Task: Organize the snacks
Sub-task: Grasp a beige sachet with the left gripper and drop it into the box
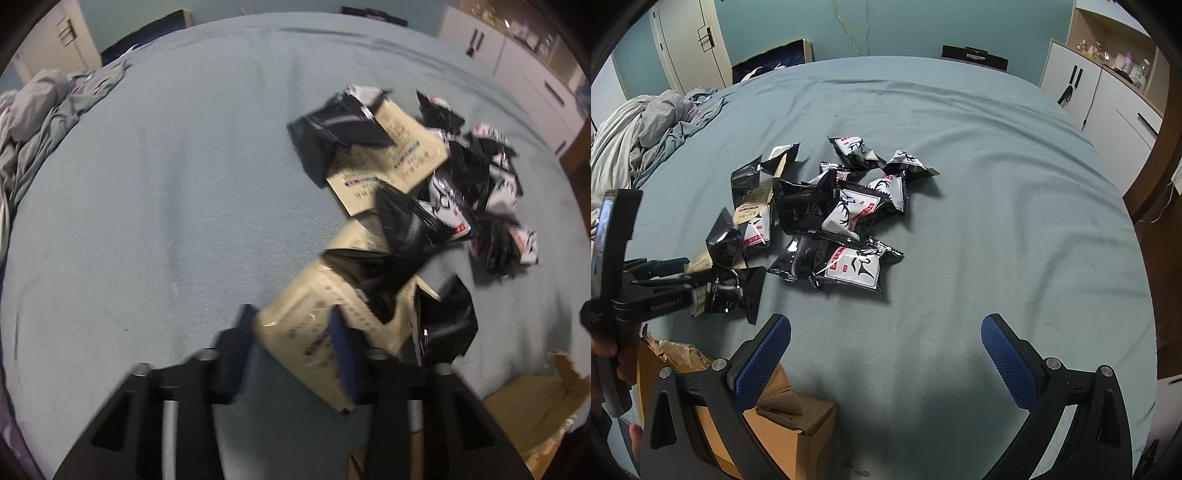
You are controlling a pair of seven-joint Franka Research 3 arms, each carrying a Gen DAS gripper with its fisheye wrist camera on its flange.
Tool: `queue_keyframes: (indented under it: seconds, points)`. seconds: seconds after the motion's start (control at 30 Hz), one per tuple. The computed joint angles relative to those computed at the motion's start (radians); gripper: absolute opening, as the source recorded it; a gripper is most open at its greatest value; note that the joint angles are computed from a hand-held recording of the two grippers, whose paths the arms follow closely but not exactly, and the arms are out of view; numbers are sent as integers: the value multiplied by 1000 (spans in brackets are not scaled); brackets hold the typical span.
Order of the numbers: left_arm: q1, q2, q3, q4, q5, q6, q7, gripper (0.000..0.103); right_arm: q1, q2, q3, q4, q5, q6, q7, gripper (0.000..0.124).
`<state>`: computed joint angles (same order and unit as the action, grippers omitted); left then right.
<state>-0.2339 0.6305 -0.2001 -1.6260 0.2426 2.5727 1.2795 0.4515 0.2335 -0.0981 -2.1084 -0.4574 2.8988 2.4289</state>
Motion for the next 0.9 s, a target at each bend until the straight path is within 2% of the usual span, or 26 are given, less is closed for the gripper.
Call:
queue_keyframes:
  seconds: [0.03,0.13,0.27,0.43,0.53,0.63,0.77,0.8,0.9]
  points:
    - [19,-6,-13,-9,-23,6,8,12,4,-2,-4,-2,-8,1,7,103]
    - [93,-53,-69,-78,-124,49,54,2,19,-10,-23,-7,-56,6,48,103]
    - [126,-138,-83,-180,-179,121,83,0,23,-23,-31,-15,-125,3,109,103]
    - [113,-300,-78,-320,-199,217,53,0,-9,-46,-12,-44,-135,41,136,103]
    - [56,-349,-37,-334,-131,258,-20,0,-36,-50,3,-62,-90,89,110,103]
    - [44,-415,-37,-388,-97,326,-40,0,-57,-33,21,-54,-4,102,44,103]
    - [58,-536,-84,-507,-181,391,37,0,-103,33,79,12,170,86,-132,103]
    - [58,-565,-96,-540,-227,407,77,0,-148,59,133,41,255,75,-221,103]
    - [27,-645,-109,-628,-480,434,297,0,-216,131,213,122,412,43,-365,103]
